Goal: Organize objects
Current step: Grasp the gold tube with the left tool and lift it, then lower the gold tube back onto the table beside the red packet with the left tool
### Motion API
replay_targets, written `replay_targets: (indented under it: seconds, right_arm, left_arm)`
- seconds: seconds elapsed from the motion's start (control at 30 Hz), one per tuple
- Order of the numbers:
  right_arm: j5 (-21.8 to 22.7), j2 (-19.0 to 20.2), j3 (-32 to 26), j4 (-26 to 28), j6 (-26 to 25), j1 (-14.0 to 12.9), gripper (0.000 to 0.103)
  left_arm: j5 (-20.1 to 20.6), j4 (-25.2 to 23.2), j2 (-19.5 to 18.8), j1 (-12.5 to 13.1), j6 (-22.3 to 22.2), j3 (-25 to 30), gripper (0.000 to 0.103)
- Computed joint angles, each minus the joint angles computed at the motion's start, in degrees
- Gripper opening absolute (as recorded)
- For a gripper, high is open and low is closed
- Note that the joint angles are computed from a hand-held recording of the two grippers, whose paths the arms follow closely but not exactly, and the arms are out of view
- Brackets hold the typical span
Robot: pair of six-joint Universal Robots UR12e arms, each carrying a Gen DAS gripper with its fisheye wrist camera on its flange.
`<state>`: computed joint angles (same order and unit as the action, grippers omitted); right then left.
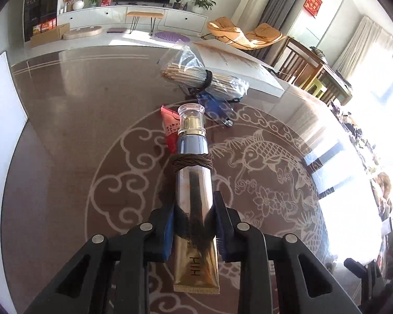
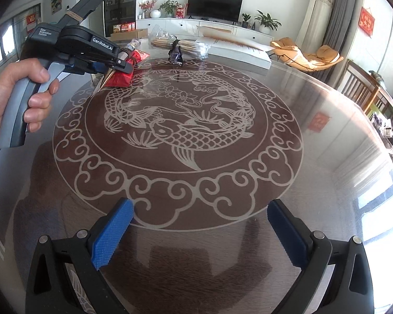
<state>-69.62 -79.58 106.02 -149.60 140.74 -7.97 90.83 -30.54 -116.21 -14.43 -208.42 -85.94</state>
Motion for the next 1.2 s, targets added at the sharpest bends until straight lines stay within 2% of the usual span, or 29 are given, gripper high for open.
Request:
replay_targets:
  seconds: [0.07, 0.13, 0.2, 0.23, 0.27, 0.3, 0.33, 0.4, 0.47, 0.73, 0.8, 0.87, 0.93, 1.2]
  right_arm:
    - [0.1, 0.0, 0.0, 0.1, 0.0, 0.0, 0.102]
    - [0.1, 0.0, -0.1, 0.2, 0.1, 0.0, 0.102]
    - [0.1, 0.0, -0.1, 0.3, 0.1, 0.0, 0.102]
    - [0.2, 0.0, -0.1, 0.3, 0.0, 0.0, 0.102]
    - [0.3, 0.0, -0.1, 0.4, 0.0, 0.0, 0.102]
    - [0.3, 0.0, -0.1, 0.5, -0.1, 0.0, 0.102]
    - [0.4, 0.0, -0.1, 0.5, -0.1, 0.0, 0.102]
    - [0.6, 0.0, -0.1, 0.8, -0.4, -0.1, 0.102]
    - [0.9, -0.1, -0.2, 1.1, -0.6, -0.2, 0.102]
    - [1.1, -0.1, -0.2, 1.5, -0.7, -0.3, 0.102]
    - [1.1, -0.1, -0.2, 1.5, -0.7, -0.3, 0.102]
    - [1.0, -0.1, -0.1, 1.3, -0.8, -0.2, 0.102]
    - [0.8, -0.1, -0.1, 1.1, -0.8, -0.2, 0.103]
    - [0.5, -0.1, 0.1, 0.4, -0.9, -0.1, 0.103]
  left_arm:
    - [2.2, 2.4, 2.4, -2.6, -2.7, -3.9, 0.026]
    - [5.3, 4.5, 5.2, -5.1, -7.4, -8.2, 0.027]
    - [9.9, 4.1, 7.7, -7.2, -12.9, -11.5, 0.028]
    - [11.5, 4.0, 9.1, -7.9, -15.3, -13.2, 0.035]
    - [13.0, 4.1, 10.3, -8.3, -17.3, -14.7, 0.052]
    - [14.7, 4.1, 11.2, -8.8, -19.5, -15.9, 0.062]
    - [16.7, 3.7, 12.0, -9.2, -21.8, -16.9, 0.079]
    - [19.7, 3.0, 13.1, -9.5, -25.1, -18.3, 0.082]
    - [21.5, 1.6, 14.1, -9.3, -26.4, -19.2, 0.082]
    - [30.6, -14.5, 11.2, -11.6, -24.1, -13.3, 0.083]
    - [30.6, -14.9, 11.3, -11.4, -25.0, -13.3, 0.087]
    - [29.9, -15.8, 11.5, -11.0, -26.3, -13.3, 0.097]
    - [29.6, -16.3, 11.4, -10.9, -26.0, -13.1, 0.1]
    - [29.5, -16.3, 11.4, -10.9, -26.1, -13.0, 0.101]
